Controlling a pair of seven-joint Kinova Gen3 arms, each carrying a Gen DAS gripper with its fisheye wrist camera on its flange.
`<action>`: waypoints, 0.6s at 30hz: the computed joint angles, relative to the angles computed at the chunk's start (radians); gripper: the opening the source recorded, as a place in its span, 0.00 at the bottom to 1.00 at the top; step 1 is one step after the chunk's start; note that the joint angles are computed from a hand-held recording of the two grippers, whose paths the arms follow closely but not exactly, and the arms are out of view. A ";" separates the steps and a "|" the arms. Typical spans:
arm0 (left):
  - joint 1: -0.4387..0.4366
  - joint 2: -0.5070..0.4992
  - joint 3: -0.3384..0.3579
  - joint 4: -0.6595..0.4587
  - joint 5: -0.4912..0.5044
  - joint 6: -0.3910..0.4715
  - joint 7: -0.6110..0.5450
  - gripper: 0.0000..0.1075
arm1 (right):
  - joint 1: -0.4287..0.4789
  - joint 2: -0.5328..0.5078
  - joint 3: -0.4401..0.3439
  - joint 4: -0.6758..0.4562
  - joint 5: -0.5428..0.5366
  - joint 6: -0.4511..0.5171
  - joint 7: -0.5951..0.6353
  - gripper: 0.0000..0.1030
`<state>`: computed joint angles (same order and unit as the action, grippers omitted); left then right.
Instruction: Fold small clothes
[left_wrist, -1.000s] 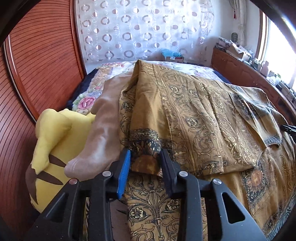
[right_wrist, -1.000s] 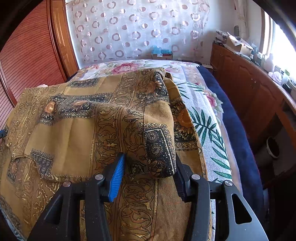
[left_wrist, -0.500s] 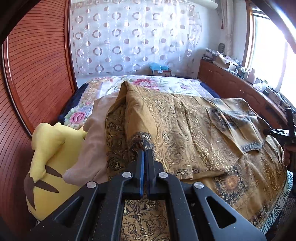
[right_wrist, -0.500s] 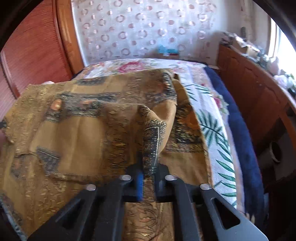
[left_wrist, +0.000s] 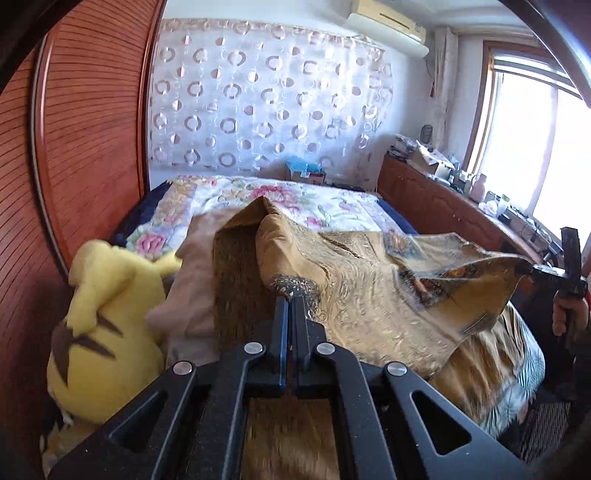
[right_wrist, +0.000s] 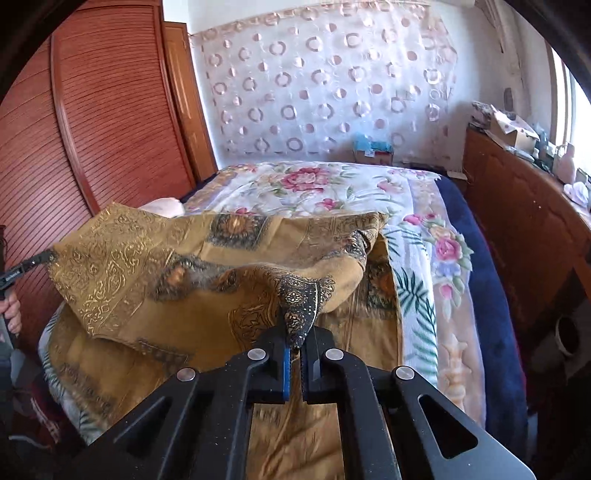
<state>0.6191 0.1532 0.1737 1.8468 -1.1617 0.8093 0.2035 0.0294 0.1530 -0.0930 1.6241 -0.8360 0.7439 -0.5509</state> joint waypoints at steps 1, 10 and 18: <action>0.014 -0.004 0.008 0.012 0.005 0.019 0.013 0.02 | 0.013 -0.012 0.004 0.016 -0.007 0.011 0.021 0.03; 0.081 0.005 0.061 0.067 0.080 0.092 0.099 0.02 | 0.060 -0.083 0.082 0.129 -0.035 0.078 0.113 0.03; 0.112 0.058 0.033 0.051 0.136 0.107 0.087 0.02 | -0.007 -0.090 0.078 0.173 0.107 0.000 -0.012 0.03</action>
<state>0.7312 0.2108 0.2072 1.8973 -1.0254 0.9165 0.2904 0.0220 0.0627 -0.0154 1.7970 -0.7286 0.7435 -0.5631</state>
